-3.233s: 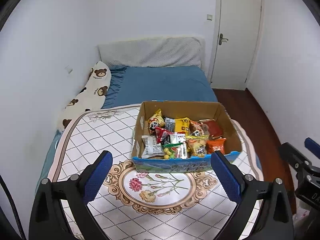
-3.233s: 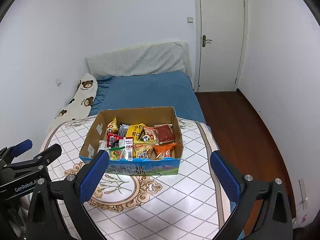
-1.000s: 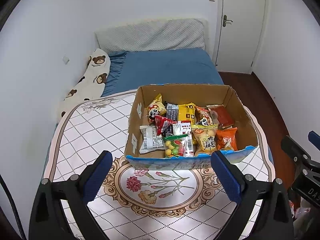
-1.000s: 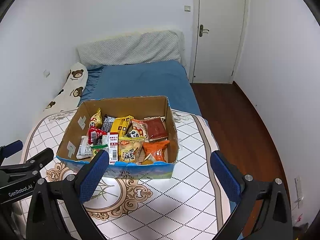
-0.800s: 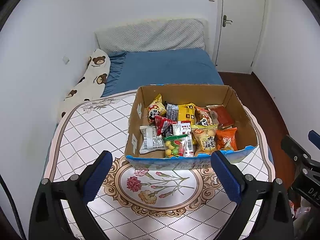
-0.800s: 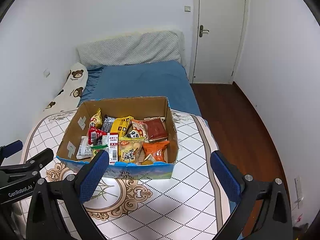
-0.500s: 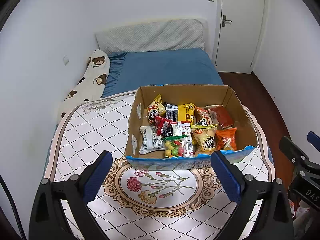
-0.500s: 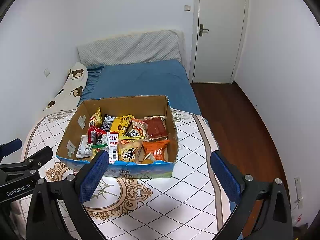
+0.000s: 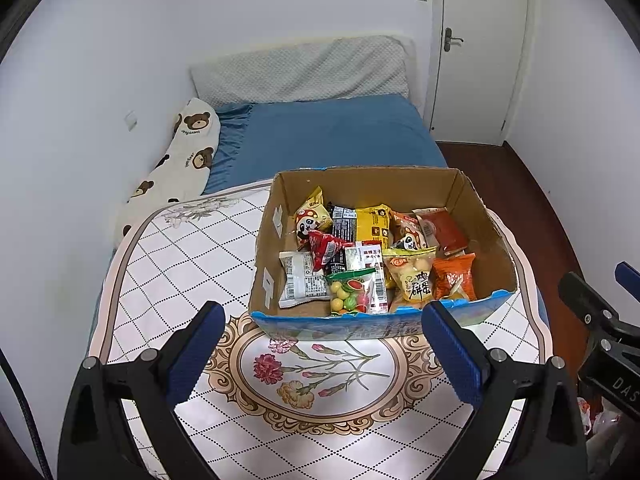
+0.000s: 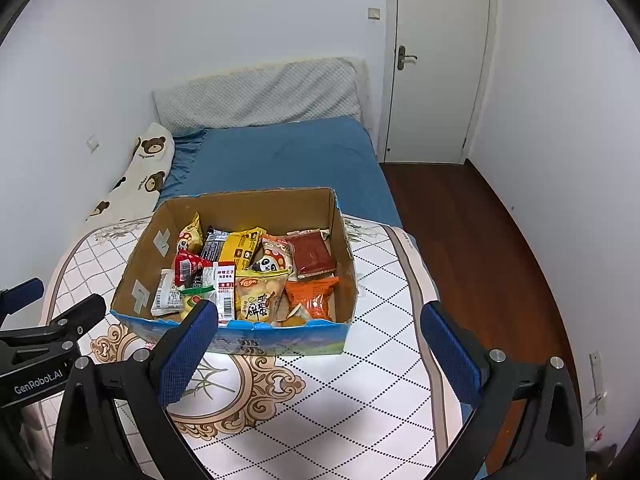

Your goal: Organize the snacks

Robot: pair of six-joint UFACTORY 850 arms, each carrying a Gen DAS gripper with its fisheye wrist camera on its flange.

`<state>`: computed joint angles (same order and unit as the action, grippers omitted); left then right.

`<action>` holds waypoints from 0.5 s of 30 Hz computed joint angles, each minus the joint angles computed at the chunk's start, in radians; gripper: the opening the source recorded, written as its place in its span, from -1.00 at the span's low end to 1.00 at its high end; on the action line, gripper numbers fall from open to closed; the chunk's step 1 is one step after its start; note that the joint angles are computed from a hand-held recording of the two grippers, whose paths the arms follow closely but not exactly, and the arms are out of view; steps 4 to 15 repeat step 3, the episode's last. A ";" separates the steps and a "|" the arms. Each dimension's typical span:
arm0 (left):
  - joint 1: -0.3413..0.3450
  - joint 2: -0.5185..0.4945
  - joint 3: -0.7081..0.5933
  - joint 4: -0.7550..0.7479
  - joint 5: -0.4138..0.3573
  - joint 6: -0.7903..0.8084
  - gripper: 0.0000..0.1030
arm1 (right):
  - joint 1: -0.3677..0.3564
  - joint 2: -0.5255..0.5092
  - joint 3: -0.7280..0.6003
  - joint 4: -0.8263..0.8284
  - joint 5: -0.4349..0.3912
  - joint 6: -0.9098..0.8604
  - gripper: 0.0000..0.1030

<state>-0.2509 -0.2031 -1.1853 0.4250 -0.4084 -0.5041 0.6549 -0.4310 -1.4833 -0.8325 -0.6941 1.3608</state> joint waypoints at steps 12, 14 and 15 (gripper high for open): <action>0.001 -0.001 0.003 -0.003 0.007 0.006 0.96 | 0.000 -0.002 -0.002 -0.001 -0.002 0.001 1.00; 0.001 -0.001 0.003 -0.003 0.007 0.006 0.96 | 0.000 -0.002 -0.002 -0.001 -0.002 0.001 1.00; 0.001 -0.001 0.003 -0.003 0.007 0.006 0.96 | 0.000 -0.002 -0.002 -0.001 -0.002 0.001 1.00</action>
